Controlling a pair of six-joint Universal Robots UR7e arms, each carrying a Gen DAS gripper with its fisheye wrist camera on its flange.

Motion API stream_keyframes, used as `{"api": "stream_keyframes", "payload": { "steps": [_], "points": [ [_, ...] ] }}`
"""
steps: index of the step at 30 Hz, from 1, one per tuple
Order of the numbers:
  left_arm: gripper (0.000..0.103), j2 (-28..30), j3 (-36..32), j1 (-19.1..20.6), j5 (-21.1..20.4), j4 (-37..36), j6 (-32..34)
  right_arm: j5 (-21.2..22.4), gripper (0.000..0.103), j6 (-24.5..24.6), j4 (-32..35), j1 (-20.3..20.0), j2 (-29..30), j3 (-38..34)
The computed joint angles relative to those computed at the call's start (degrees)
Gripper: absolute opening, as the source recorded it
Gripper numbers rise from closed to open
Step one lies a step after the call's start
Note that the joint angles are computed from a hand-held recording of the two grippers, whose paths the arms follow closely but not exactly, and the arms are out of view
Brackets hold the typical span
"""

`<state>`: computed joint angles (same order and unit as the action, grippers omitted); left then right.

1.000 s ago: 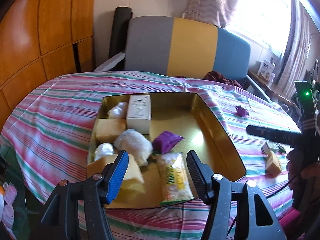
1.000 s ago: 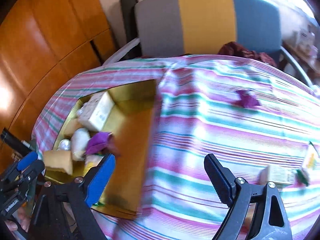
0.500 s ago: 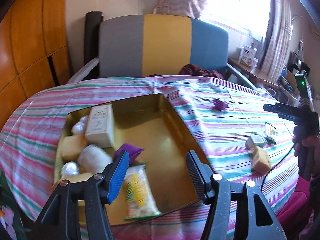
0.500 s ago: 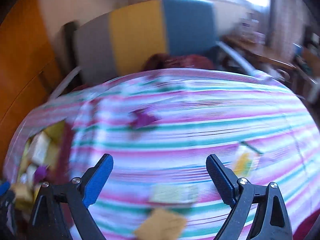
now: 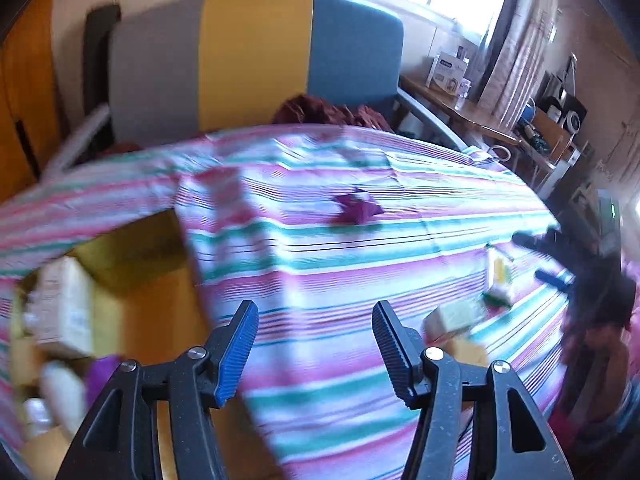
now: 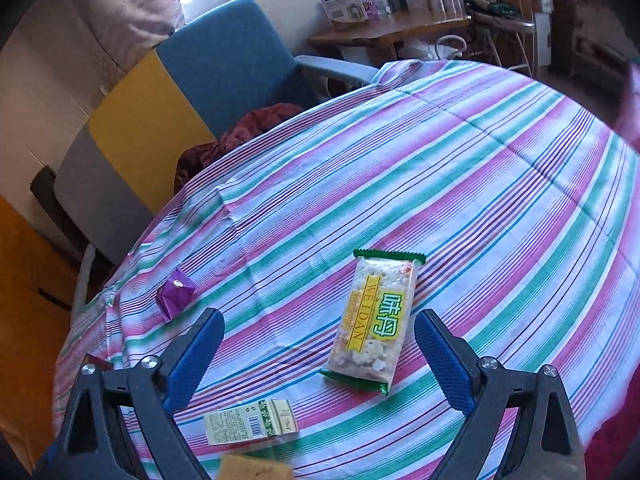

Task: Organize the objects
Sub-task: 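Move both tools back toward the remaining items on the tablecloth, then grasp another purple candy pouch with the left tool while right reaches the WEIDAN bar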

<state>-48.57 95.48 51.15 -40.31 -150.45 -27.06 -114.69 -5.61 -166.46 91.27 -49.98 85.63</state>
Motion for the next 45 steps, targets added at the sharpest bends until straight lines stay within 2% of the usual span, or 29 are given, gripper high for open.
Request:
{"api": "stream_keyframes", "payload": {
  "steps": [2,4,6,8,10,14,19,24,25,26,27,30,33,39,40,45],
  "points": [
    [0.06,2.1,-3.7,1.6,-3.4,0.5,-0.6,0.0,0.097,0.1,0.8,0.1,-0.1,0.2],
    [0.06,5.1,-8.5,3.0,-4.3,2.3,-0.9,0.9,0.097,0.5,2.0,-0.1,-0.3,0.2],
    [0.06,7.6,-12.1,3.9,-4.2,2.7,0.1,1.9,0.097,0.7,3.2,-0.3,-0.5,0.2],
    [0.06,11.0,-17.1,4.6,-1.9,4.9,1.8,2.7,0.097,1.0,4.2,-0.4,-0.6,0.2],
    [0.06,14.2,-22.1,5.3,-0.2,7.2,5.4,3.5,0.097,1.4,5.7,-0.6,-0.6,0.1],
    [0.068,20.7,-33.0,6.8,1.5,12.6,15.3,5.3,0.097,2.8,9.4,-1.0,-0.6,-0.6],
    [0.068,27.0,-43.3,8.3,1.0,16.5,25.3,7.5,0.097,3.6,12.1,-1.5,-1.0,-0.9],
    [0.068,31.1,-50.1,9.4,0.5,20.5,30.2,8.9,0.098,4.2,13.3,-1.8,-1.2,-1.1],
    [0.066,31.8,-51.4,9.7,0.3,21.1,30.5,9.1,0.098,4.2,13.3,-1.8,-1.2,-1.0],
    [0.053,32.6,-53.0,10.0,0.3,22.5,29.9,9.1,0.098,4.1,13.3,-1.8,-1.3,-1.0],
    [0.052,32.9,-53.5,10.2,0.3,23.7,29.0,9.0,0.098,4.0,13.3,-1.8,-1.3,-1.0],
    [0.051,30.6,-48.7,10.2,-0.9,19.1,28.9,8.5,0.098,4.1,13.3,-1.8,-1.2,-1.1],
    [0.05,28.2,-43.3,9.6,0.2,16.4,26.5,8.2,0.098,3.9,13.0,-1.8,-1.1,-1.2],
    [0.049,22.9,-33.2,7.9,2.6,14.4,15.3,7.3,0.098,2.8,12.4,-1.6,-0.8,-1.4],
    [0.049,22.9,-33.2,7.9,2.5,14.0,15.1,7.2,0.098,2.9,12.8,-1.6,-0.7,-1.5],
    [0.049,17.7,-24.0,5.4,3.0,7.7,12.9,8.5,0.098,2.6,16.6,-1.9,0.1,-3.2]
  ]
}}
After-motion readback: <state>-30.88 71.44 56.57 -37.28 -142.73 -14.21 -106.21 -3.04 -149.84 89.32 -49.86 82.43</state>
